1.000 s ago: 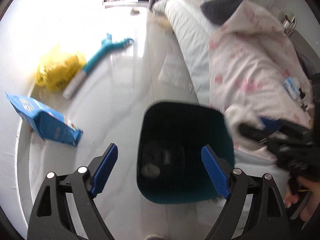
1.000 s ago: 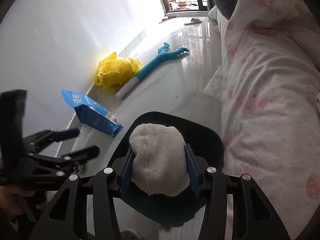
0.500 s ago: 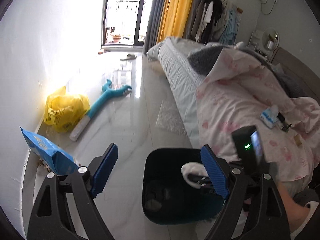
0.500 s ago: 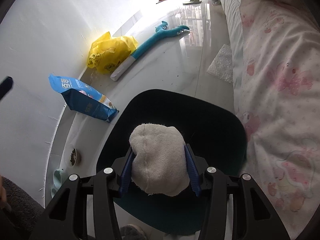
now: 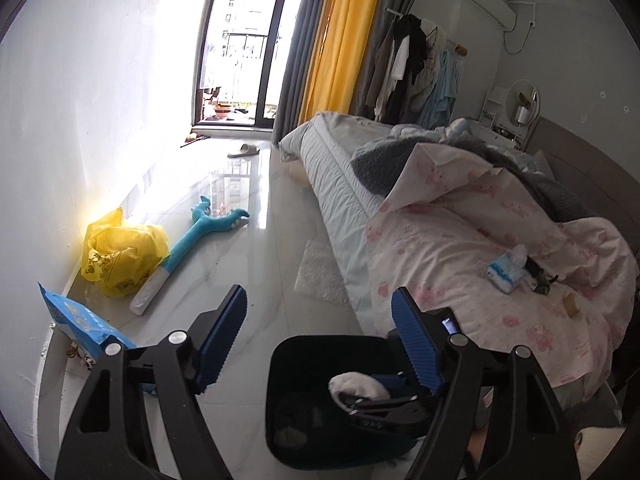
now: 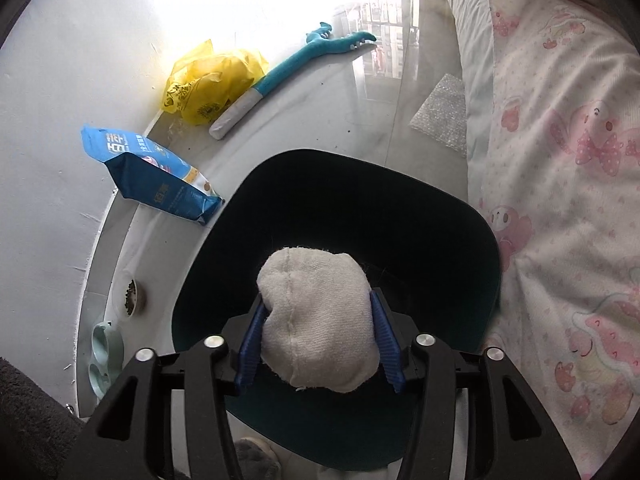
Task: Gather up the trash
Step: 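Open the right tool over the bin to drop its tissue ball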
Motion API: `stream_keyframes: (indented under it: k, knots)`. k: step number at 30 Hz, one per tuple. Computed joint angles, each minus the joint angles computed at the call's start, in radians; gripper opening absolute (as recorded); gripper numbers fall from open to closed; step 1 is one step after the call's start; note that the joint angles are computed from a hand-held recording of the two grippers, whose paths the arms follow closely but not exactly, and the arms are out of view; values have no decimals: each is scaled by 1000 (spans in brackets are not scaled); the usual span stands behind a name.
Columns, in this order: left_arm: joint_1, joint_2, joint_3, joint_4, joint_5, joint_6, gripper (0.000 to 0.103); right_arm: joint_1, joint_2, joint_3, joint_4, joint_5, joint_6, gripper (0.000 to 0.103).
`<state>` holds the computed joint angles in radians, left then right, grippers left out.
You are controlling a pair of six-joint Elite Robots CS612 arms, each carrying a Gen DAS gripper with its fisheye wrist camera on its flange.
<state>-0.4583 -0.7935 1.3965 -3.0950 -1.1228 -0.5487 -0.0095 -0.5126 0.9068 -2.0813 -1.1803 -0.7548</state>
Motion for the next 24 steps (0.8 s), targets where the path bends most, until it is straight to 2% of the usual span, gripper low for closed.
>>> stream_keyframes:
  k: [6, 9, 16, 24]
  knots:
    - [-8, 5, -23, -39, -9, 31, 75, -4, -19, 24, -20, 14, -19, 73]
    - [-11, 7, -33, -66, -14, 37, 73, -10, -28, 32, -24, 39, -26, 77]
    - [-20, 15, -62, -110, -2, 73, 72, -38, -61, 60, -26, 161, -58, 82]
    - [-28, 39, -120, -86, 4, 93, 72, -81, -108, 110, -92, 306, -104, 83]
